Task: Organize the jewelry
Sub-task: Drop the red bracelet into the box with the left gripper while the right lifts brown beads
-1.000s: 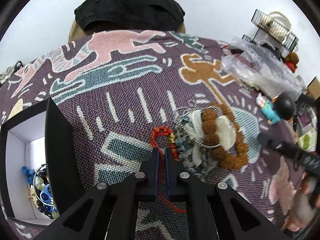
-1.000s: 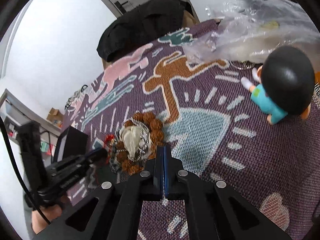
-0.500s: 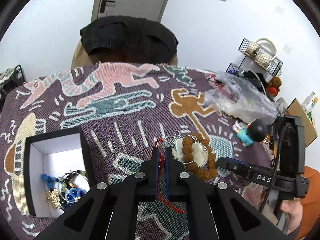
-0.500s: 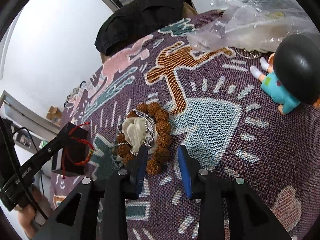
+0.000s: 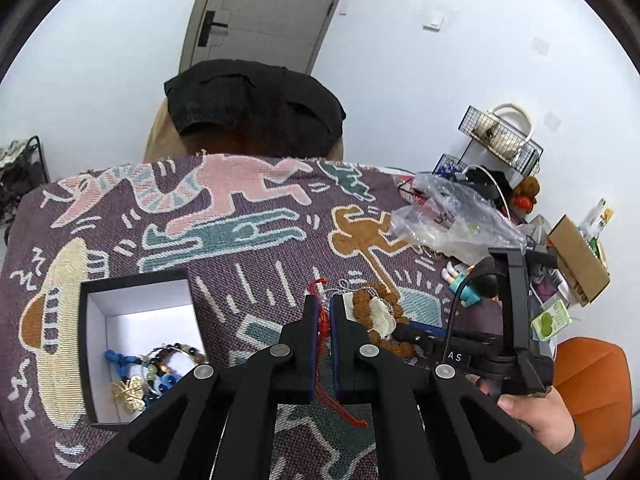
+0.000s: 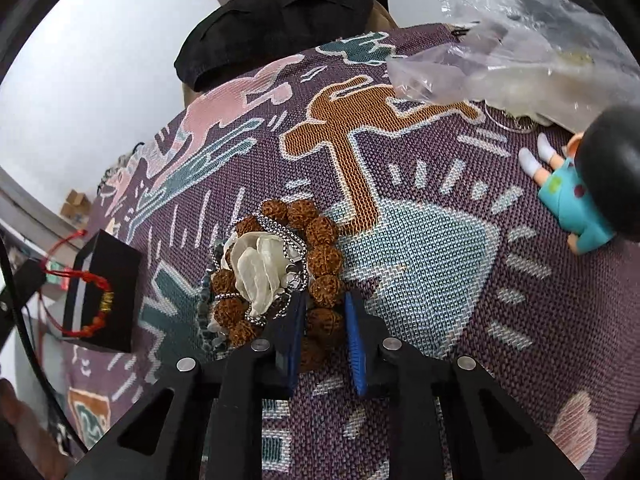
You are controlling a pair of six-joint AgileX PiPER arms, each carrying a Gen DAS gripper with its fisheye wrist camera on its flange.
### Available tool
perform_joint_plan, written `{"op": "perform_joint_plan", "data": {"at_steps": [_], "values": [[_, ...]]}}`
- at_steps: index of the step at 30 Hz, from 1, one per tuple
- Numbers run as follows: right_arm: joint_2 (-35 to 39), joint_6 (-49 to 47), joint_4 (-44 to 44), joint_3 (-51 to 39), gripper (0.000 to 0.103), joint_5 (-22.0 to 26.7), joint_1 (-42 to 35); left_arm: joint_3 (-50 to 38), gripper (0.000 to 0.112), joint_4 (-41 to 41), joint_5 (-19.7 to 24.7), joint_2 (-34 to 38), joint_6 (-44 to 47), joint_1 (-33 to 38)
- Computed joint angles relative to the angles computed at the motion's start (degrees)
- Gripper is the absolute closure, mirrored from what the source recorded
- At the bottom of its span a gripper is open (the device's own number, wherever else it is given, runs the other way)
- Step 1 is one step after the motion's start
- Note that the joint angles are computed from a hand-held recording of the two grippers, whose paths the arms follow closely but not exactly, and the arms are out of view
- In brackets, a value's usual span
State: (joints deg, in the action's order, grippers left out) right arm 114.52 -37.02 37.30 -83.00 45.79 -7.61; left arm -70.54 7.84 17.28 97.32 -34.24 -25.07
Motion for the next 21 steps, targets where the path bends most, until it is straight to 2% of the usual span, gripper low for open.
{"op": "perform_joint_plan", "data": {"at_steps": [3, 10, 21], "values": [[-1.6, -2.72, 2.98, 1.92, 0.083, -1.5, -0.78, 1.51, 0.107, -0.38, -1.0, -1.36, 0.34, 0.81], [-6.69, -7.31, 8.31, 2.16, 0.083, 0.0, -1.42, 4.67, 0.107, -2.33, -2.69, -4.85, 2.02, 2.89], [-12.66, -6.6, 9.31, -0.61, 0.083, 1.77, 1.46, 9.96, 0.107, -0.51, -3.44, -11.75, 0.53, 5.69]]}}
